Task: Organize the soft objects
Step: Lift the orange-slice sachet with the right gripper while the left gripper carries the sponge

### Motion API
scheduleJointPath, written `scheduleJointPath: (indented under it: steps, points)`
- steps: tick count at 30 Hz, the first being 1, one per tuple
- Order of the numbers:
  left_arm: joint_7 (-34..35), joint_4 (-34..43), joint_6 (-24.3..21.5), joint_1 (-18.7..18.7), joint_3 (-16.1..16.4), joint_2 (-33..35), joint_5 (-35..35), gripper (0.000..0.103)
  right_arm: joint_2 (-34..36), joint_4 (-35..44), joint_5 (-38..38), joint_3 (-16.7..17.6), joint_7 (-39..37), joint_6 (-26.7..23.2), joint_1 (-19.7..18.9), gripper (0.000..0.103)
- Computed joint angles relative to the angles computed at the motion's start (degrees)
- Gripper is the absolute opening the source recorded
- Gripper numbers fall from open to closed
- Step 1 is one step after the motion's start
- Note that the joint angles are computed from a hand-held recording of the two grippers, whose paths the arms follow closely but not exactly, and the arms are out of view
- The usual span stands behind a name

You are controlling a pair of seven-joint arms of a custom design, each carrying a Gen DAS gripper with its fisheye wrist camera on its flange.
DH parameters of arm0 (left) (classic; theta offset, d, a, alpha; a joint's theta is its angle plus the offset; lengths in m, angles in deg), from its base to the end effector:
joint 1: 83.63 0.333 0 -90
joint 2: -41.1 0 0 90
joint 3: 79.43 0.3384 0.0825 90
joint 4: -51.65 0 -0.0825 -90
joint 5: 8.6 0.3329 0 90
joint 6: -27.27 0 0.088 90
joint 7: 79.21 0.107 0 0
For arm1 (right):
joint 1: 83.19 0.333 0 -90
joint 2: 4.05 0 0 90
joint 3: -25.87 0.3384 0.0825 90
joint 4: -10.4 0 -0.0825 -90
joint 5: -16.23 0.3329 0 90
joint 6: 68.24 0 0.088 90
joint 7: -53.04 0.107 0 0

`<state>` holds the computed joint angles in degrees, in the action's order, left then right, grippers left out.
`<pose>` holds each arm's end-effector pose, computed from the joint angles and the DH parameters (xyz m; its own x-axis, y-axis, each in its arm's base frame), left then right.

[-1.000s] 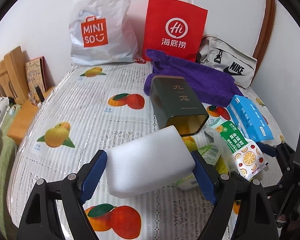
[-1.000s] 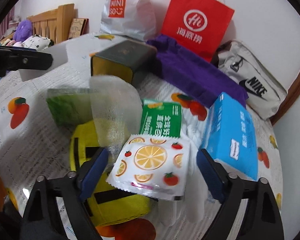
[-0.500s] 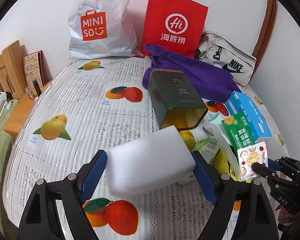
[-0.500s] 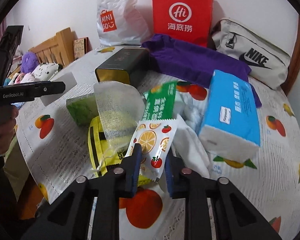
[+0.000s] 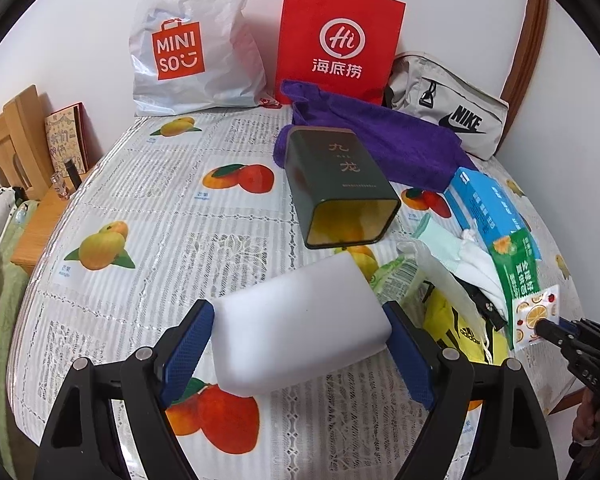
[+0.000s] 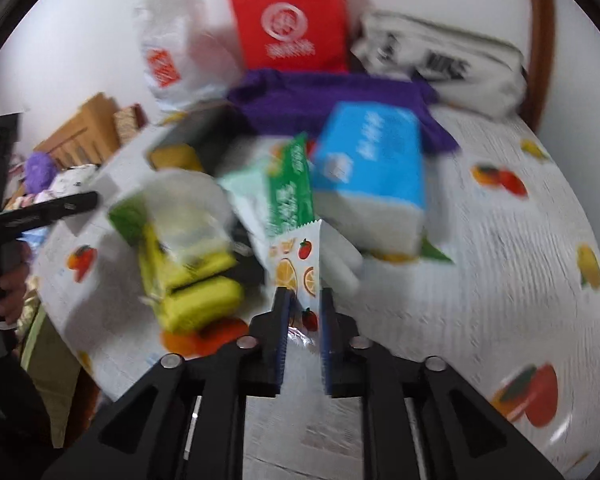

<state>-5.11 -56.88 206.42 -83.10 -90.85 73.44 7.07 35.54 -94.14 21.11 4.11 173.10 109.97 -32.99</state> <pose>0.6457 -0.1265 0.3454 -0.1526 -0.9827 0.1053 -0.7803 0.0544 -0.6230 0.5731 0.3573 0.3071 0.0925 -0.9863 -0.1363 -0.7969 0.0087 -0.6040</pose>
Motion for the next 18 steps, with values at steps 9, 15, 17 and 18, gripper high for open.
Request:
scheduleJointPath:
  steps: [9, 15, 17, 18]
  points:
    - [-0.98, 0.11, -0.41, -1.80, 1.67, -0.08, 0.79, 0.085, -0.49, -2.98, 2.66, 3.56, -2.50, 4.84, -2.25, 0.072]
    - [-1.13, 0.12, -0.78, -2.17, 1.84, -0.14, 1.21, 0.085, 0.55, -1.66, 4.24, 2.63, -5.40, 2.42, 0.66, 0.077]
    - [-0.99, 0.25, -0.90, -2.09, 1.66, -0.03, 1.27, 0.085, 0.08, -2.03, 4.10, 3.06, -5.76, 1.60, 0.93, 0.077]
    - [-1.04, 0.25, -0.88, -2.24, 1.75, -0.02, 1.32, 0.085, 0.16, -2.11, 3.92, 2.37, -5.43, 1.10, 1.86, 0.078]
